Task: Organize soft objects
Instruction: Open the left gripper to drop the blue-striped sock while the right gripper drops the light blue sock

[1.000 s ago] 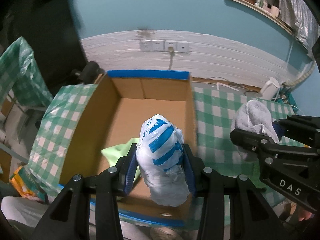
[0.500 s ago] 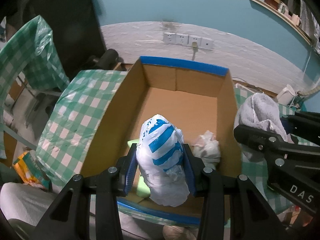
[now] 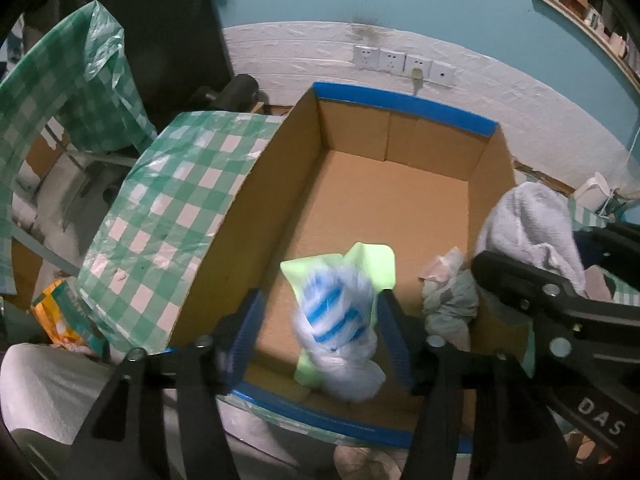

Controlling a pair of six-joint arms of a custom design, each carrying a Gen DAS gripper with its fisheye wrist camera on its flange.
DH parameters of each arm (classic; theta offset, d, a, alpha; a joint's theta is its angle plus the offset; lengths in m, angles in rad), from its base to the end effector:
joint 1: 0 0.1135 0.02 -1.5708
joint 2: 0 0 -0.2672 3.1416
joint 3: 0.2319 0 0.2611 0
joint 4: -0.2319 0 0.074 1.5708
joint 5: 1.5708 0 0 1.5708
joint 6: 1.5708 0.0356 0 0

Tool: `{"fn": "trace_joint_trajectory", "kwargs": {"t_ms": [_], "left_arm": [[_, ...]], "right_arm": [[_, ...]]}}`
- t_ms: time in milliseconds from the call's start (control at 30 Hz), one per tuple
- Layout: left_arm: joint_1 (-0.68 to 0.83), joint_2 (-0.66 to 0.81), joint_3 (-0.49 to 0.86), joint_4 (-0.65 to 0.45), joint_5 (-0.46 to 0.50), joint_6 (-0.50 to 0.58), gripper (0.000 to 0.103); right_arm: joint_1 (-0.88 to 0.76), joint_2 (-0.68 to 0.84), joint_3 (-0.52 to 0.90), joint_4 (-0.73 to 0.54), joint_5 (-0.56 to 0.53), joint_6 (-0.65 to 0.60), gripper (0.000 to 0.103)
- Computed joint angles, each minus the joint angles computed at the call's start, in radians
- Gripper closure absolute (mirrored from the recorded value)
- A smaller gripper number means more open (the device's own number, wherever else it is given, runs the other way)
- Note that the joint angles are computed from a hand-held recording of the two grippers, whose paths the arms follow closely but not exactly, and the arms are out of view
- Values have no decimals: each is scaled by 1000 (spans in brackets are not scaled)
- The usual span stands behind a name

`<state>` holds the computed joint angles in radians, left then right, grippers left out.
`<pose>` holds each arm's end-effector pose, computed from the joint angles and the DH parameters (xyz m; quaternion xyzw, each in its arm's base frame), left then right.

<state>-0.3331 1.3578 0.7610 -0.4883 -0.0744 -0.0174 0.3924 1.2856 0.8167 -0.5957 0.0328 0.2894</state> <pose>0.2452 -0.0820 0.1846 0.1437 0.9593 -0.0064 0.2429 0.2331 0.0952 0.2128 -0.0457 0.9669 0.0687 0.2413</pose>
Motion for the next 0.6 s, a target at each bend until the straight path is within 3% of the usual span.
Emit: {"fn": "trace_joint_trajectory", "kwargs": {"t_ms": [67, 367, 600], "left_arm": [[-3, 1, 1, 0, -8, -1, 35], [-17, -22, -3, 6, -3, -12, 29], [-58, -45, -4, 4, -10, -28, 29]], "right_arm": [[6, -6, -3, -4, 22, 7, 54], [-15, -78, -30, -27, 53, -1, 40], [-47, -160, -70, -60, 72, -25, 37]]}}
